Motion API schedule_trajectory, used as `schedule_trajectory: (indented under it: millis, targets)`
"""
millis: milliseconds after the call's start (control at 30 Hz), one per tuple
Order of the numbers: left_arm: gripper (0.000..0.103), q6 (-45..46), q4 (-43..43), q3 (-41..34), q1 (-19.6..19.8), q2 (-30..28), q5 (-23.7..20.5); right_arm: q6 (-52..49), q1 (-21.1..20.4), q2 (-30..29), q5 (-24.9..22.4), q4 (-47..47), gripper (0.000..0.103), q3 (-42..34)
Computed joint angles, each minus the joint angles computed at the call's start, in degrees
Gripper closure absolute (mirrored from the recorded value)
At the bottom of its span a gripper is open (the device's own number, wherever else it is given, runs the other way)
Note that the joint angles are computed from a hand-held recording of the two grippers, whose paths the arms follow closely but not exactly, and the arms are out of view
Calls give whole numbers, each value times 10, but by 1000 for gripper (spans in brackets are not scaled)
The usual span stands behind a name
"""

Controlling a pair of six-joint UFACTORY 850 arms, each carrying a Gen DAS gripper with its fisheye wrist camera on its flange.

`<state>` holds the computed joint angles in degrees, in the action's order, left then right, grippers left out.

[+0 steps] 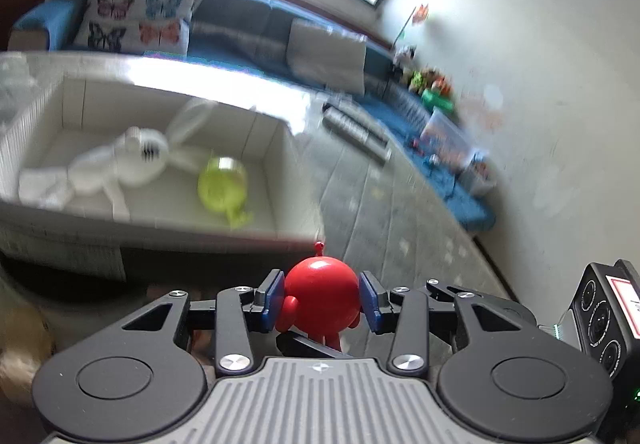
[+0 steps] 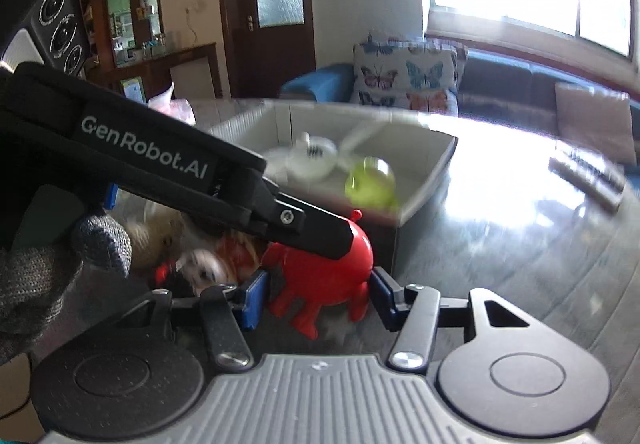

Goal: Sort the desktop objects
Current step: 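Lift the red toy with the left gripper and carry it over the box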

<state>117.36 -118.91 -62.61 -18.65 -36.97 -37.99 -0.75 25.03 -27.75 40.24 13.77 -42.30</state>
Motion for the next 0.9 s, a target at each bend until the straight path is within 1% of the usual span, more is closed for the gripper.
schedule_trajectory:
  millis: [133, 333, 567, 633, 733, 833, 900]
  targets:
    - [59, 15, -26, -14, 4, 6, -6, -16, -16, 9, -7, -21, 50, -20]
    - [59, -1, -44, -68, 14, -21, 10, -23, -41, -25, -49, -73, 50, -97]
    - [59, -98, 11, -163, 37, -94, 25, 21, -60, -94, -127, -148, 50, -204]
    - [59, -133, 36, -191, 42, -117, 30, 44, -64, -115, -149, -174, 50, -231]
    - [59, -190, 79, -227, 48, -148, 31, 46, -64, -141, -172, -187, 50, -260]
    - [59, -225, 103, -248, 52, -167, 33, 20, -60, -150, -169, -176, 50, -265]
    - [61, -241, 116, -256, 53, -175, 31, 18, -57, -152, -176, -176, 50, -268]
